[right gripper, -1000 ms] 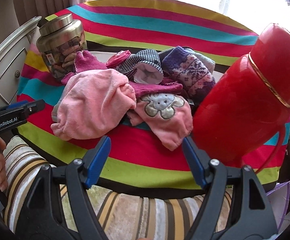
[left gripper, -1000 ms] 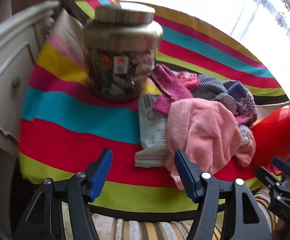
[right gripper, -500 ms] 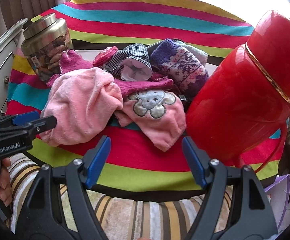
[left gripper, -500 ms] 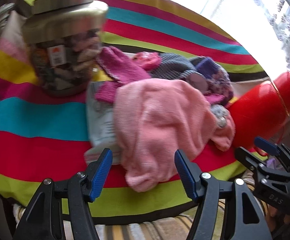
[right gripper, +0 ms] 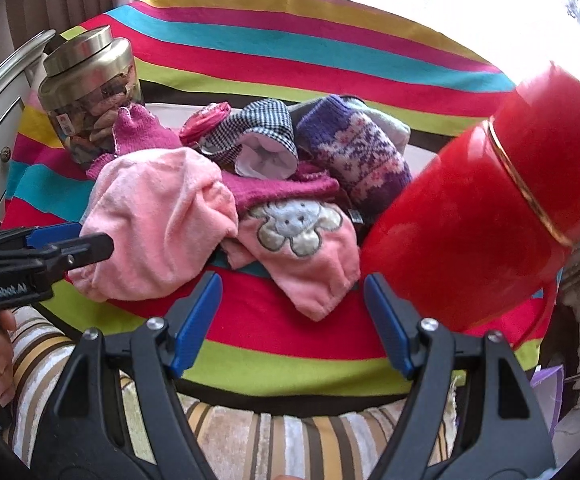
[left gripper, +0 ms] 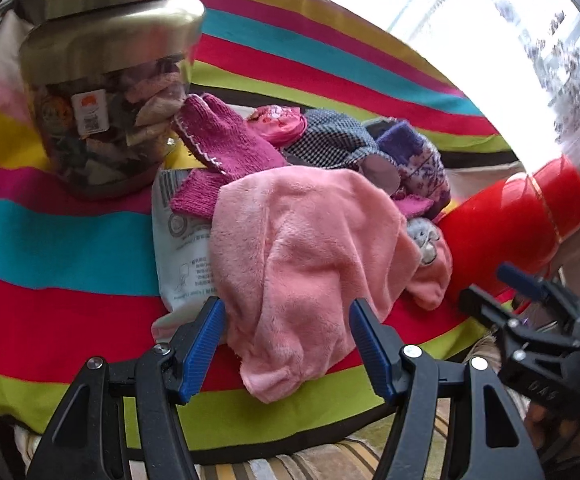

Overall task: Organize soft objects
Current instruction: 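Grasp the pink fleece item with the left tool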

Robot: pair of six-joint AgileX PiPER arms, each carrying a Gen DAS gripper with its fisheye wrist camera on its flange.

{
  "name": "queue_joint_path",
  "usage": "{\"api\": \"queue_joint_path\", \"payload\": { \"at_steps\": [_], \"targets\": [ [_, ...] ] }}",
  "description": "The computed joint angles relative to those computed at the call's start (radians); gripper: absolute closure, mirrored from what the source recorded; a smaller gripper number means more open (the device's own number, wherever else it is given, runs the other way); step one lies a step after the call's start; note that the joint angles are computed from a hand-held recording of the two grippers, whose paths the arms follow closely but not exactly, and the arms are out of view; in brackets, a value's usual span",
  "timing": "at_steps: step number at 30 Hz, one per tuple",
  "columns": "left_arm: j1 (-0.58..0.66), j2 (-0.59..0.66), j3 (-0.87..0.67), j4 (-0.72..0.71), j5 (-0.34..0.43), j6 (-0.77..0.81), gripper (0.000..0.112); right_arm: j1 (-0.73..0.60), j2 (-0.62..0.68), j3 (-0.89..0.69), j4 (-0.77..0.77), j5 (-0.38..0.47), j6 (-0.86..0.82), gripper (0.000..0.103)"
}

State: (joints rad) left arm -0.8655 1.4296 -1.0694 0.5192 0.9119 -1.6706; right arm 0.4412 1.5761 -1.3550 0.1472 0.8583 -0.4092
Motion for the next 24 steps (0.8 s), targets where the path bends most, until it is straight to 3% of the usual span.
{"api": "queue_joint_path", "payload": {
  "at_steps": [2,8,9,10,11,21,24],
  "targets": [
    [0.011,0.018,-0.017,-0.020,-0.011,0.037,0.047,0.001,0.015,-0.023,0.007,0.000,-0.006,0.027],
    [0.001,0.141,-0.161,-0.025,0.095,0.197,0.048,0.000,0.045,-0.069,-0.004,-0.016,0.021,0.027],
    [0.010,0.159,-0.171,-0.032,0.094,0.230,0.061,0.001,0.049,-0.074,-0.005,-0.015,0.021,0.027],
    [0.018,0.176,-0.185,-0.039,0.104,0.255,0.086,0.003,0.054,-0.080,-0.004,-0.013,0.020,0.027],
    [0.019,0.183,-0.194,-0.039,0.119,0.265,0.094,0.004,0.057,-0.082,-0.002,-0.013,0.016,0.027],
    [-0.129,0.010,-0.073,0.067,0.165,0.035,0.100,0.011,0.110,-0.124,0.028,-0.008,-0.031,0.026],
    [-0.218,-0.053,-0.037,0.103,0.291,-0.102,0.100,0.010,0.135,-0.150,0.062,0.005,-0.072,0.025]
  ]
}}
